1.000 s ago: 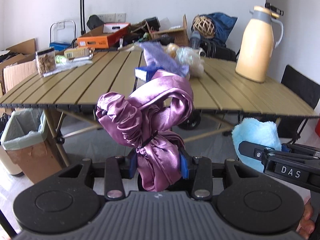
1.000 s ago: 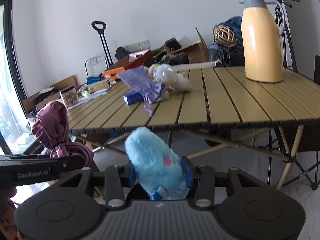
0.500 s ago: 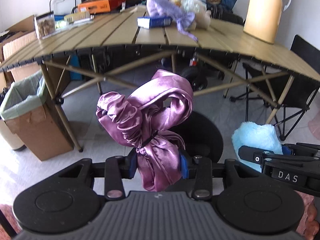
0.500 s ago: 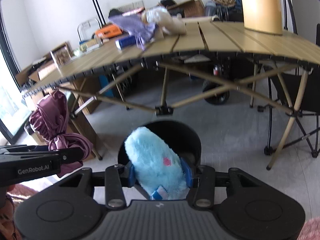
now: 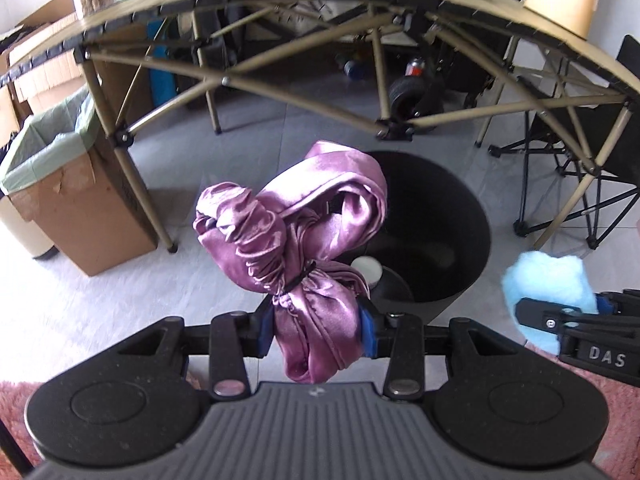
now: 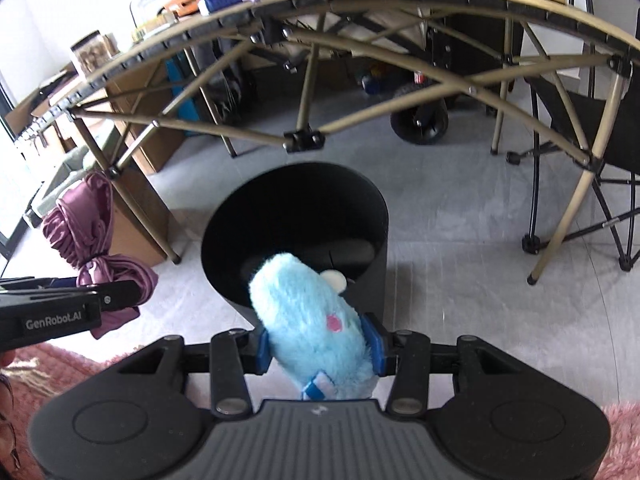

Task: Collect trash
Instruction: 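Carry the scrunchie and plush toy in both tools over the black bin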

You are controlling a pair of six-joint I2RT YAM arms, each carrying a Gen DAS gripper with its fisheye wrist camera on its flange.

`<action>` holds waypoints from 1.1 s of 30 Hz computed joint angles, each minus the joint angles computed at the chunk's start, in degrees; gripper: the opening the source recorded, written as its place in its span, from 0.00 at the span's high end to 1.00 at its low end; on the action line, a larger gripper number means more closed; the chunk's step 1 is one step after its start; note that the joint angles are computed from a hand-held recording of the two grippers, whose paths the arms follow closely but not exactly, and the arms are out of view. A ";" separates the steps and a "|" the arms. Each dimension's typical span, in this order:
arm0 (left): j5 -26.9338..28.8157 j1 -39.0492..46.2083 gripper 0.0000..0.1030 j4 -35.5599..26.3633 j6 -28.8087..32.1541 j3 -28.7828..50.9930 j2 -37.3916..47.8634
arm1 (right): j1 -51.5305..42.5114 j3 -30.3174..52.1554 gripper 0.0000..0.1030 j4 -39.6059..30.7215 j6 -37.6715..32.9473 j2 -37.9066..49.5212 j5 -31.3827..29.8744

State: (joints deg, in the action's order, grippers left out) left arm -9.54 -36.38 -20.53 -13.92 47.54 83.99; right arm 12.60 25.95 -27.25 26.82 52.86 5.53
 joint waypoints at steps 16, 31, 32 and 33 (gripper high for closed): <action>2.37 4.82 0.60 -0.03 0.00 2.14 6.35 | -2.08 2.28 0.58 3.76 -2.42 8.54 0.02; 3.34 8.03 0.60 -0.67 0.11 5.42 11.43 | -0.98 10.43 0.58 8.68 -5.20 21.63 -0.17; 3.35 8.27 0.60 -0.78 0.07 5.68 11.77 | -0.94 11.12 0.58 8.95 -5.39 22.60 -0.18; 3.46 8.56 0.60 -0.92 0.00 5.92 12.11 | -0.86 11.85 0.58 9.21 -5.52 23.63 -0.20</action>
